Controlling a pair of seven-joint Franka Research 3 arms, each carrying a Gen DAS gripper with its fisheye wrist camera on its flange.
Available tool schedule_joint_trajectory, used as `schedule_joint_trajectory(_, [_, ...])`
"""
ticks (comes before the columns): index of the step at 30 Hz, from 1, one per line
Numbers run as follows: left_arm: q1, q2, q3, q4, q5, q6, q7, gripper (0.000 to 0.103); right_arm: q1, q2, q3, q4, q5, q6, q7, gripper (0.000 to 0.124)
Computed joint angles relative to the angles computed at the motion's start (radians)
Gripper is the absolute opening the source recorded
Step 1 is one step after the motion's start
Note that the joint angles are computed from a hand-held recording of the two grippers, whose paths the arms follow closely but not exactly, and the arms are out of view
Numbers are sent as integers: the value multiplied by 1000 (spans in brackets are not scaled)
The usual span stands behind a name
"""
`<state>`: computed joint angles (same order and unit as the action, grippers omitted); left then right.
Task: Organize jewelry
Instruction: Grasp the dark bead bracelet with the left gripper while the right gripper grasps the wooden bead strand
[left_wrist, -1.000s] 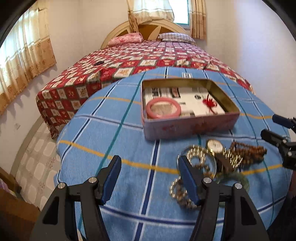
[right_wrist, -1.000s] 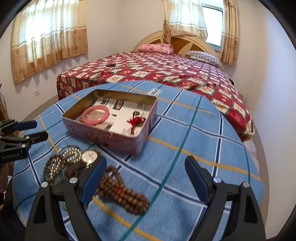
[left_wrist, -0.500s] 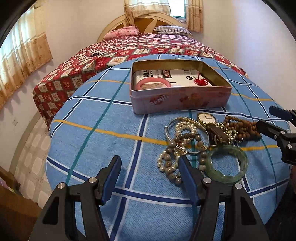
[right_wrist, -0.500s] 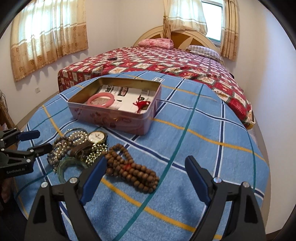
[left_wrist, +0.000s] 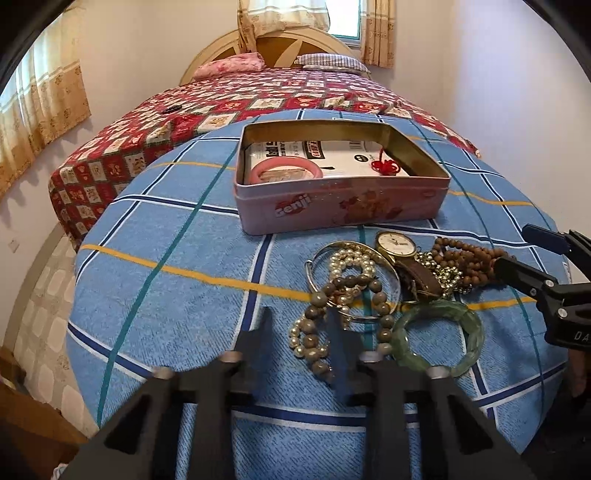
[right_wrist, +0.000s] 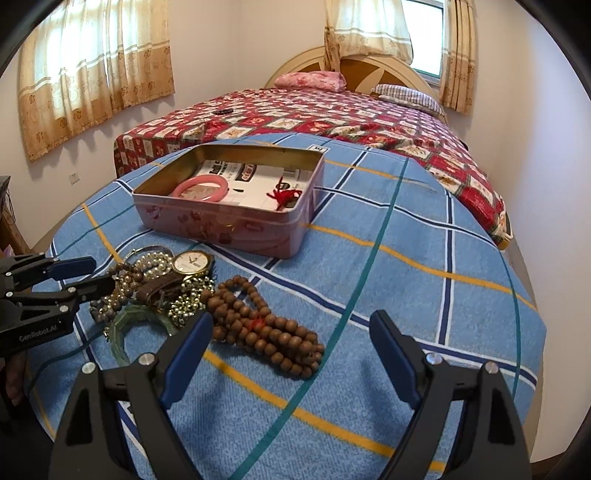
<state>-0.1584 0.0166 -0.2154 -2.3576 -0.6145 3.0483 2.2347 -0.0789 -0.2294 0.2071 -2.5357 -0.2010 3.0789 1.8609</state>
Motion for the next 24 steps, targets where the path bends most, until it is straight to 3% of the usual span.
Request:
schedule_joint_trajectory(1, [1,-1,0,2,-6,-15,8,8,-3,0,3,0,-3,0,4,89])
schedule_joint_trajectory(9, [-31,-38,15,4,-194,-10,181,8,-15,-5,11,-3,-16,6,19,89])
schedule_joint_trajectory(13, [-56,-58,40,3,-232,16,212,8,-24,-7,13,-7,-13,17,26,89])
schedule_joint_trajectory(24, [-67,-42,54,13,-221,15,209,8,88,15,-70,-2,121,18,-114,88])
